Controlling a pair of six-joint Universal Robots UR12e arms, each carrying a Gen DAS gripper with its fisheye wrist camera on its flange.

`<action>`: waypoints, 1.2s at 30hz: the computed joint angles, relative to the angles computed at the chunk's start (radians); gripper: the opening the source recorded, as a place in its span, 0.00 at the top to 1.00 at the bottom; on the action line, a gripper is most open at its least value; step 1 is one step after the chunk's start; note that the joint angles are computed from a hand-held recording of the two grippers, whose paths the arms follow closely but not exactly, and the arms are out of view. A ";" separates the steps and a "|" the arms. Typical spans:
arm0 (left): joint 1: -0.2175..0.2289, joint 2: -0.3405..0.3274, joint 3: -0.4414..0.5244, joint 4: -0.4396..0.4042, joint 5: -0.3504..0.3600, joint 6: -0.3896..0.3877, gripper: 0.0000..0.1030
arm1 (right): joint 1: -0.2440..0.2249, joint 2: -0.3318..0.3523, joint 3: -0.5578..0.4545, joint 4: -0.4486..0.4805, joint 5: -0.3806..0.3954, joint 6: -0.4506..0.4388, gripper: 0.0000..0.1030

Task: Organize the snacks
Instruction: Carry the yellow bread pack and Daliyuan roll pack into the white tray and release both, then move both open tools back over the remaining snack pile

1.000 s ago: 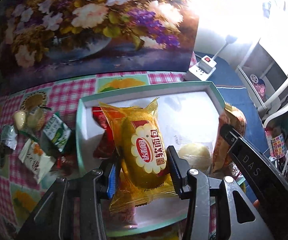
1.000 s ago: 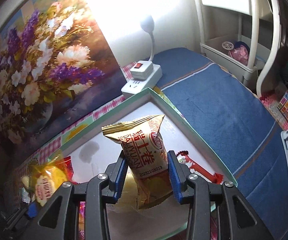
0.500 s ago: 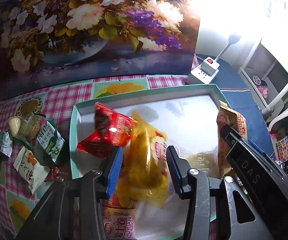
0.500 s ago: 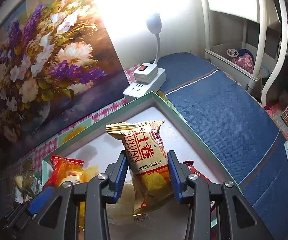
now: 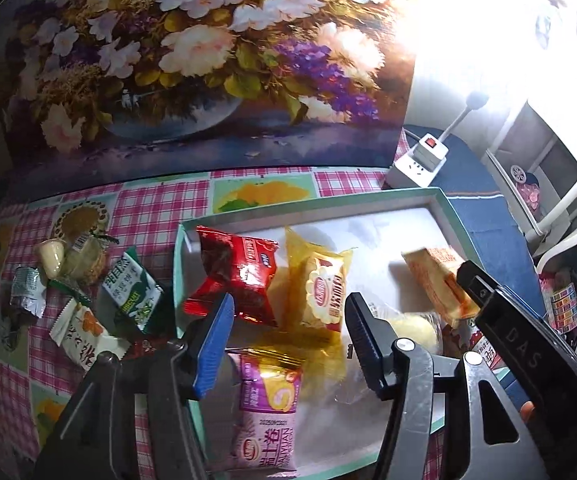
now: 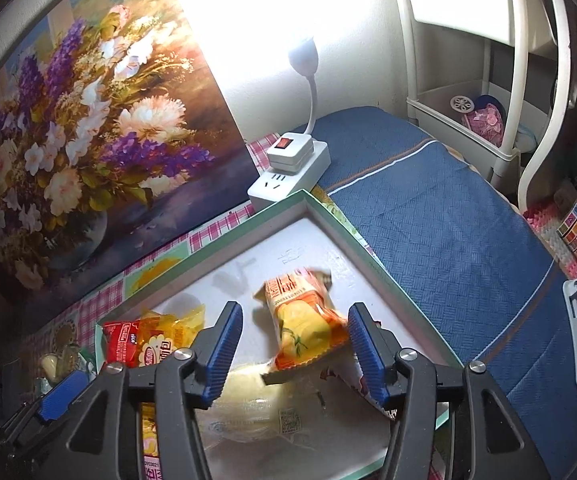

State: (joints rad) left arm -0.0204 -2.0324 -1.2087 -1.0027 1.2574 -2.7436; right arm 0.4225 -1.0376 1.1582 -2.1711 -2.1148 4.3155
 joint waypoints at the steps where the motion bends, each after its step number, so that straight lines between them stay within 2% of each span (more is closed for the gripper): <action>1: 0.002 -0.001 0.003 -0.003 0.002 -0.005 0.42 | 0.000 0.001 -0.002 0.002 -0.002 -0.001 0.42; 3: 0.005 -0.004 0.010 -0.011 0.008 -0.019 0.36 | 0.002 0.003 -0.008 0.011 -0.004 -0.007 0.37; 4: 0.007 -0.006 0.015 -0.016 0.015 -0.028 0.21 | 0.002 0.005 -0.011 0.017 -0.001 -0.009 0.35; 5: 0.009 -0.008 0.018 -0.019 0.020 -0.040 0.14 | 0.002 0.006 -0.013 0.021 0.002 -0.012 0.33; 7: 0.014 -0.014 0.026 -0.022 0.033 -0.069 0.14 | 0.001 0.010 -0.020 0.037 0.012 -0.020 0.28; 9: 0.018 -0.018 0.030 -0.017 0.048 -0.094 0.14 | 0.001 0.014 -0.027 0.050 0.015 -0.030 0.17; 12: 0.022 -0.025 0.034 -0.006 0.084 -0.132 0.13 | 0.001 0.021 -0.036 0.064 0.020 -0.046 0.14; 14: 0.024 -0.032 0.040 -0.007 0.105 -0.157 0.09 | 0.002 0.026 -0.045 0.079 0.023 -0.053 0.14; 19: 0.027 -0.050 0.057 -0.022 0.165 -0.212 0.09 | 0.002 0.038 -0.067 0.115 0.033 -0.071 0.13; 20: 0.027 -0.052 0.060 -0.027 0.175 -0.218 0.09 | 0.001 0.041 -0.071 0.121 0.037 -0.072 0.12; 22: 0.028 -0.058 0.065 -0.038 0.191 -0.230 0.09 | 0.001 0.044 -0.077 0.135 0.047 -0.071 0.01; 23: 0.028 -0.060 0.066 -0.040 0.196 -0.234 0.09 | 0.001 0.045 -0.079 0.140 0.047 -0.070 0.00; 29: 0.028 -0.063 0.060 -0.030 0.227 -0.238 0.09 | 0.000 0.047 -0.082 0.153 0.057 -0.067 0.00; 36: 0.028 -0.062 0.058 -0.032 0.231 -0.230 0.09 | -0.001 0.047 -0.083 0.153 0.064 -0.065 0.00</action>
State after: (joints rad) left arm 0.0079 -2.0940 -1.1504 -1.0349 1.4886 -2.9734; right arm 0.4219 -0.9908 1.0753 -2.0186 -2.0511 4.2505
